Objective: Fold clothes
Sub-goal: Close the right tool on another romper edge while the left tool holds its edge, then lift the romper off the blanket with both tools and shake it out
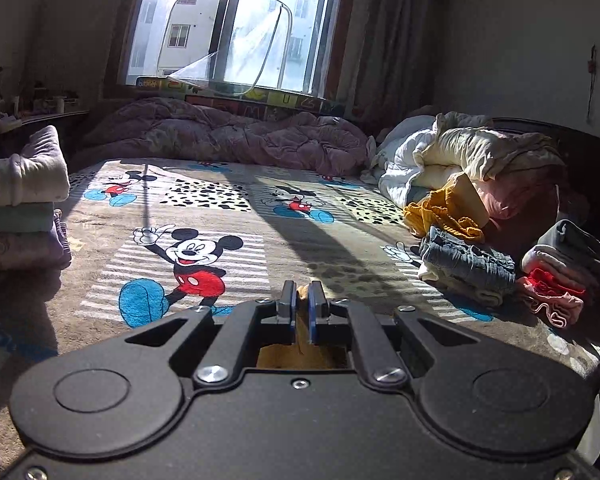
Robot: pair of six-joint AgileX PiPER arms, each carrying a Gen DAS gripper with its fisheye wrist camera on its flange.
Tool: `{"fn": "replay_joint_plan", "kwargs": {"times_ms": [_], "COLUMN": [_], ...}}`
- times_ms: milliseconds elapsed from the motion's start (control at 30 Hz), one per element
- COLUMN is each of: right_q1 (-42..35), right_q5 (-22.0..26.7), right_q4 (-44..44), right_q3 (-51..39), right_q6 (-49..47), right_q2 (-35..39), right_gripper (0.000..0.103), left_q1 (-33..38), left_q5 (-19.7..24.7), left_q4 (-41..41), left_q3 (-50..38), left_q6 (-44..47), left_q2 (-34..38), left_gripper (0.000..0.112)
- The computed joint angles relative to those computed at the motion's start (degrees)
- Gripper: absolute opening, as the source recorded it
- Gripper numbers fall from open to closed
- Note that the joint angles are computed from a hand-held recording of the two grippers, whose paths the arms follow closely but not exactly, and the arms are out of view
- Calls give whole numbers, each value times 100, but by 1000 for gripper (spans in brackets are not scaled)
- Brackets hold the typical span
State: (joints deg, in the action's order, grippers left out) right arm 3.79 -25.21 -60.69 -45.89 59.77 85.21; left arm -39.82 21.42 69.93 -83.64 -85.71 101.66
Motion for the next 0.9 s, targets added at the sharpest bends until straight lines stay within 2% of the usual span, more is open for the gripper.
{"fn": "replay_joint_plan", "kwargs": {"times_ms": [67, 200, 600, 900], "right_q1": [-246, -727, -1539, -2061], "right_q5": [-304, -896, -1659, -2037], "right_q4": [-355, -816, -652, -1043], "right_q3": [-39, -139, -553, -1064], "right_q6": [655, 1744, 2408, 3059], "right_q2": [-22, -122, -1007, -1310], "right_gripper": [8, 7, 5, 5], "left_q1": [-26, -81, -322, -331], "left_q5": [-20, -48, -61, -236], "left_q4": [177, 485, 1492, 1840], "left_q3": [61, 135, 274, 408], "left_q6": [-141, -382, -1021, -1344], "left_q2": [-64, -177, -800, -1185], "left_gripper": [5, 5, 5, 5]}}
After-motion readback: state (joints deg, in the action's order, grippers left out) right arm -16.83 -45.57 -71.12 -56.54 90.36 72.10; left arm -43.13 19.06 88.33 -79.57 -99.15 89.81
